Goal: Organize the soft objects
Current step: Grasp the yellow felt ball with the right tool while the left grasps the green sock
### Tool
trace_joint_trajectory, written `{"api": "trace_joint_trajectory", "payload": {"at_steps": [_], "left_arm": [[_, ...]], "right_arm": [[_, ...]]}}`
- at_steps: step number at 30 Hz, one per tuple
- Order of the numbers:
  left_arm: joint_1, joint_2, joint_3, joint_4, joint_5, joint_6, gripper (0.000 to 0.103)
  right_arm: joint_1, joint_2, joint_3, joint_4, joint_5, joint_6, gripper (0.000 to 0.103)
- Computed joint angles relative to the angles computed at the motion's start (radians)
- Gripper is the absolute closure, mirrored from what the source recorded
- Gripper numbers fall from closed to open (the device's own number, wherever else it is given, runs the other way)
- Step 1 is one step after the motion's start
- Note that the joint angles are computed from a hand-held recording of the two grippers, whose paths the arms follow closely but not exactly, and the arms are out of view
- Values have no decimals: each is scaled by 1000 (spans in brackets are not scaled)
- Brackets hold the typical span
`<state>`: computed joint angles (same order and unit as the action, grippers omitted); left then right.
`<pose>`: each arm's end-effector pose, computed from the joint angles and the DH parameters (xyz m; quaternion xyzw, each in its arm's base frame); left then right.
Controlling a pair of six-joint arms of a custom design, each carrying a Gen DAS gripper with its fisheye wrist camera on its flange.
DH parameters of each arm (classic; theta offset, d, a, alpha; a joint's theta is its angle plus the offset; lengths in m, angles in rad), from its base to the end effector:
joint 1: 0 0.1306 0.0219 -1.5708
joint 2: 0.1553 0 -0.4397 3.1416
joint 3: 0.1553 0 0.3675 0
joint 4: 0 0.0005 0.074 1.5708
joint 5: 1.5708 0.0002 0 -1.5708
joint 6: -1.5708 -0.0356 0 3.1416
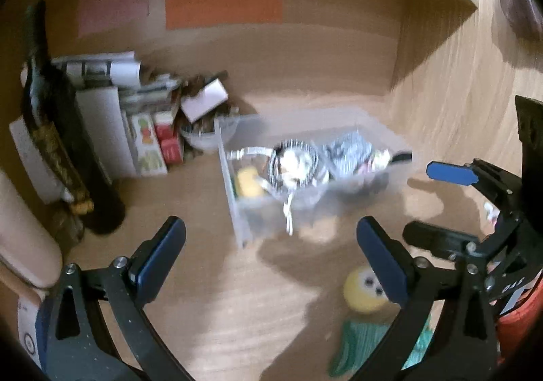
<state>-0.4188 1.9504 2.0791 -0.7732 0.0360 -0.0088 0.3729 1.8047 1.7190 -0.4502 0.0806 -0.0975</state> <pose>0.6369 -0.2855 0.4901 0.1977 0.8724 -0.1067 0.4341 0.6056 0.2333 0.4499 -0.0995 0.8629 0.0811 0.4888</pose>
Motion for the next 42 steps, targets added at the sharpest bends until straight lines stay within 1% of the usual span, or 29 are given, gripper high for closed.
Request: {"api": "trace_joint_trajectory", "payload": {"at_steps": [2, 5, 7, 8, 9, 10, 12, 13, 15, 16, 19, 27, 31, 32, 35, 37, 38, 40, 41, 42], "left_arm": [[2, -18, -45, 7, 7, 14, 1], [4, -41, -104, -1, 17, 37, 1], [4, -48, -132, -12, 23, 48, 1], [5, -48, -138, -14, 22, 49, 1], [3, -54, -155, -12, 14, 51, 1], [2, -58, -165, -8, 11, 52, 1], [2, -69, -190, 1, 10, 56, 1], [1, -77, -204, 6, 14, 59, 1], [0, -86, -220, 10, 22, 62, 1], [-2, -92, -227, 11, 27, 63, 1], [-15, -104, -242, 8, 31, 45, 1], [-63, -104, -265, -8, 49, -6, 1], [-84, -86, -265, -31, 59, -19, 1], [-87, -84, -267, -28, 58, -19, 1], [-89, -89, -292, 14, 72, 1, 1], [-86, -91, -298, 28, 89, 7, 11], [-87, -90, -297, 25, 100, 4, 22], [-85, -86, -290, 19, 125, -3, 35], [-86, -86, -290, 24, 122, -2, 41], [-87, -86, -289, 30, 116, -3, 51]], "right_arm": [[9, 7, -10, -19, -14, -4, 3], [20, 24, -10, -63, -41, 1, 4], [27, 37, -1, -94, -42, 14, 7], [29, 43, 4, -109, -46, 18, 13], [28, 50, 12, -127, -57, 18, 21], [27, 56, 19, -142, -73, 15, 25], [24, 68, 30, -168, -97, 4, 42], [24, 72, 33, -179, -104, 3, 45], [24, 73, 27, -185, -119, 2, 61], [24, 69, 19, -181, -118, -1, 61], [26, 36, -31, -124, -97, -17, 61], [18, -89, -185, 10, -40, -77, 61], [13, -128, -234, 44, -18, -93, 61], [16, -131, -240, 48, -10, -96, 61], [17, -144, -263, 61, -1, -104, 61], [18, -148, -273, 69, 2, -109, 61], [18, -149, -275, 72, 2, -111, 61], [16, -150, -279, 79, -1, -114, 61], [15, -151, -281, 83, -4, -116, 61], [14, -150, -281, 87, -7, -117, 61]]}}
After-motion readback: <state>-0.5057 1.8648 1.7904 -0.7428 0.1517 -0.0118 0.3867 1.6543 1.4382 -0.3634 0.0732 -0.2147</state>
